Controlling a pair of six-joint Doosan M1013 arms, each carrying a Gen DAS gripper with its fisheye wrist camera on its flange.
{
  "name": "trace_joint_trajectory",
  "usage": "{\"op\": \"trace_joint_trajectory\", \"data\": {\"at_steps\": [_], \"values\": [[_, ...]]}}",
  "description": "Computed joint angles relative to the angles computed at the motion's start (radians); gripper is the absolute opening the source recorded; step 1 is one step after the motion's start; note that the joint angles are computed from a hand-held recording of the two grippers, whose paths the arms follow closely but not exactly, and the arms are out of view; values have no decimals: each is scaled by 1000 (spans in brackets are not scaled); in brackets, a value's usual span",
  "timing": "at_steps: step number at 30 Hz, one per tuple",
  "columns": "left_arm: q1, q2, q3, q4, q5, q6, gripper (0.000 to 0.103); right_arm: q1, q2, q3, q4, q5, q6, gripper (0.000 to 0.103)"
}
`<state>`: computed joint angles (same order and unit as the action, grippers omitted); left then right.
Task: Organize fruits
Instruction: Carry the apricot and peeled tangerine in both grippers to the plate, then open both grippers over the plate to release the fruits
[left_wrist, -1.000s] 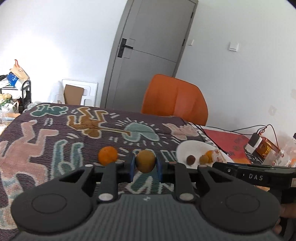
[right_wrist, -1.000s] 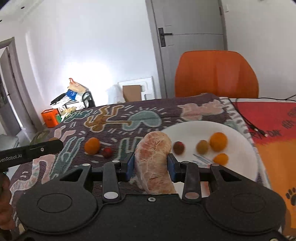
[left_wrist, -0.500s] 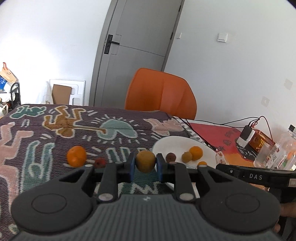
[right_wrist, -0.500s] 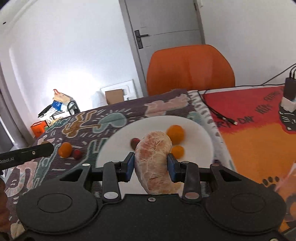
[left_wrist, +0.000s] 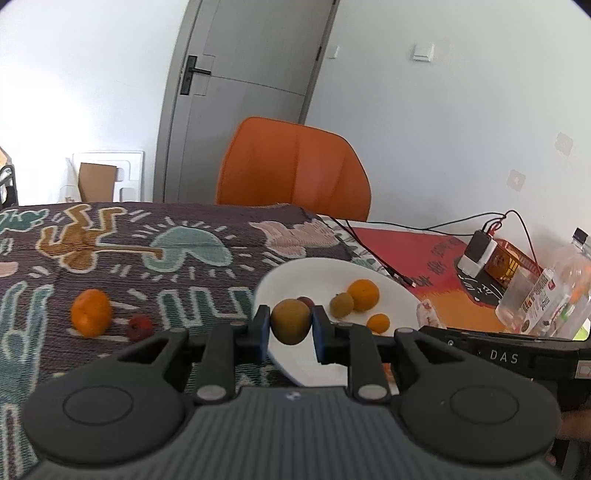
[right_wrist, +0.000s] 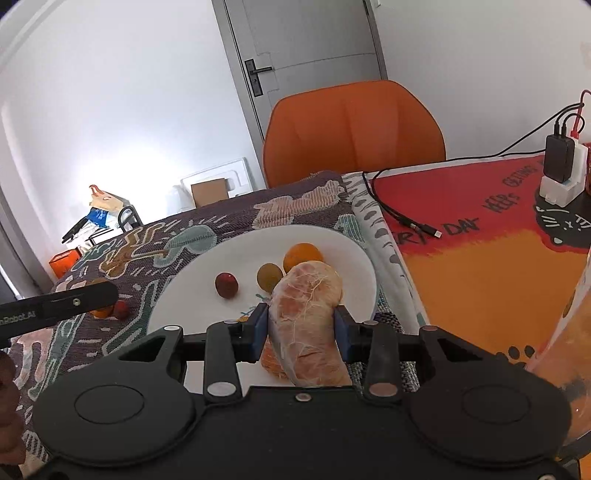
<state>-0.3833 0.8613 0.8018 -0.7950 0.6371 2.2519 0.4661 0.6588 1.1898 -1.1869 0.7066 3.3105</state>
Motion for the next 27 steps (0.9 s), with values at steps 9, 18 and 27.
{"op": "trace_joint_trajectory", "data": {"at_steps": [9, 18, 27], "values": [[-8, 15, -26, 63, 8, -60, 26, -1, -3, 7, -21, -20, 21, 36], [14, -10, 17, 95, -26, -105, 35, 6, 19, -34, -1, -71, -40, 36], [39, -37, 59, 92, -66, -124, 44, 9, 62, -116, 54, -109, -144, 36]]}}
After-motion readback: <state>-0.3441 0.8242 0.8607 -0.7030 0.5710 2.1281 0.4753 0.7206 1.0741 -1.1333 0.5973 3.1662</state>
